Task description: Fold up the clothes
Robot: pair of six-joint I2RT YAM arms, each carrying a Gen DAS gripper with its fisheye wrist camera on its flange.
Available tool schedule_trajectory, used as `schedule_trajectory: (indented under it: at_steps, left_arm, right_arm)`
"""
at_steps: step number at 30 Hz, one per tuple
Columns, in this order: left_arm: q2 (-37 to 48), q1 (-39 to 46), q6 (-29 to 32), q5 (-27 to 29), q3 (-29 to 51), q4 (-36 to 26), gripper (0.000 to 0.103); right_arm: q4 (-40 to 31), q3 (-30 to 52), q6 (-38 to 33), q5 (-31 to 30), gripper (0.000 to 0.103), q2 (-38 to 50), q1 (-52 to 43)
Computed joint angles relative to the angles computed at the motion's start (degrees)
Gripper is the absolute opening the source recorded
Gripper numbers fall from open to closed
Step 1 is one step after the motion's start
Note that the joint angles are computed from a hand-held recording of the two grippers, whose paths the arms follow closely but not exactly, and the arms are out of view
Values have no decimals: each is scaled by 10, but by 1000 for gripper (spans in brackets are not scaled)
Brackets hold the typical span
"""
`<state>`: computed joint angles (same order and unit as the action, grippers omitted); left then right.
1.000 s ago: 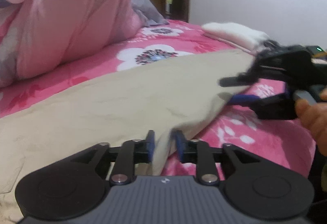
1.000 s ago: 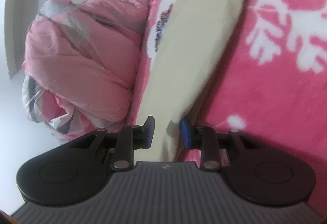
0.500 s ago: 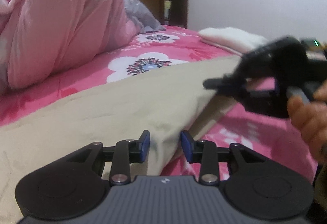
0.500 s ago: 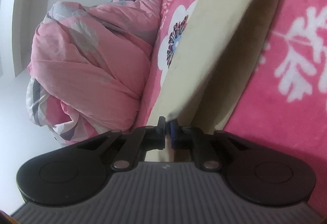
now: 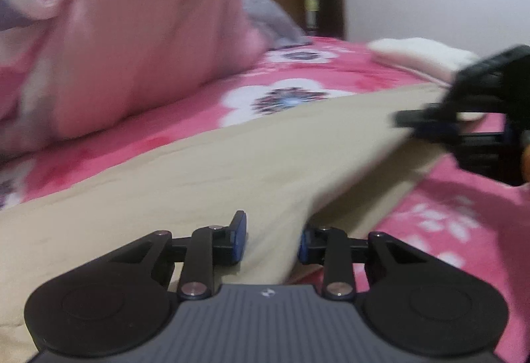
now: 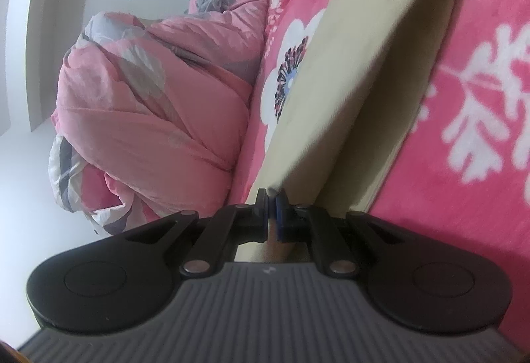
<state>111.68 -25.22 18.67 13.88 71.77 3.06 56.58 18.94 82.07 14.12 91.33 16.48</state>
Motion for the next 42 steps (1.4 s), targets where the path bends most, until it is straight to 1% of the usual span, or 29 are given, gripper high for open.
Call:
schedule_trajectory:
  at_steps: [2,6,12,14,17,19,21,22,24,26,30,32,36,39,42]
  left_arm:
    - [-9,19,15,-4,-12,1,32]
    - [-30,48,47,-21,-54,23,32]
    - [-52,78,52,-16,-93,55,34]
    - [-54,82,60,-18,-99,68,37]
    - [-48,85,69,-17,-104,76,38]
    - [-46,87,71,-15,-112,87,38]
    - [-49,90,80,-7,-121,97,39]
    - [-52,94,84,1,-122,93,40]
    - [-59,106,87,22,-121,78,45]
    - [-70,119,92,47,-118,53,57]
    - [-109,143,112,79,-143,23,63]
    - [-130,159,121,101,-157,5,69]
    - [-162,201,107,162,-159,-46,69]
    - [-169,228,74,216,-147,-63,70]
    - [-148,225,31,243,-116,-66,73]
  right_arm:
    - [5,-1,-1,0,3,6,0]
    - [2,0,-7,1,3,11,0]
    - [-11,6,-14,2,2,15,-1]
    - [-23,12,-29,6,2,7,1]
    - [-62,26,-54,6,2,4,-2]
    - [-91,37,-63,1,1,21,-6]
    - [-62,29,-56,-8,0,45,-11]
    - [-57,26,-58,-10,0,43,-11]
    - [-76,32,-66,-7,0,36,-9]
    - [-86,37,-71,-9,0,35,-10]
    - [-80,37,-68,-15,0,39,-14]
    - [-83,39,-68,-16,0,40,-15]
    - [-80,30,-65,-25,0,32,-18]
    - [-68,17,-59,-27,3,24,-18]
    - [-58,3,-52,-26,6,14,-18]
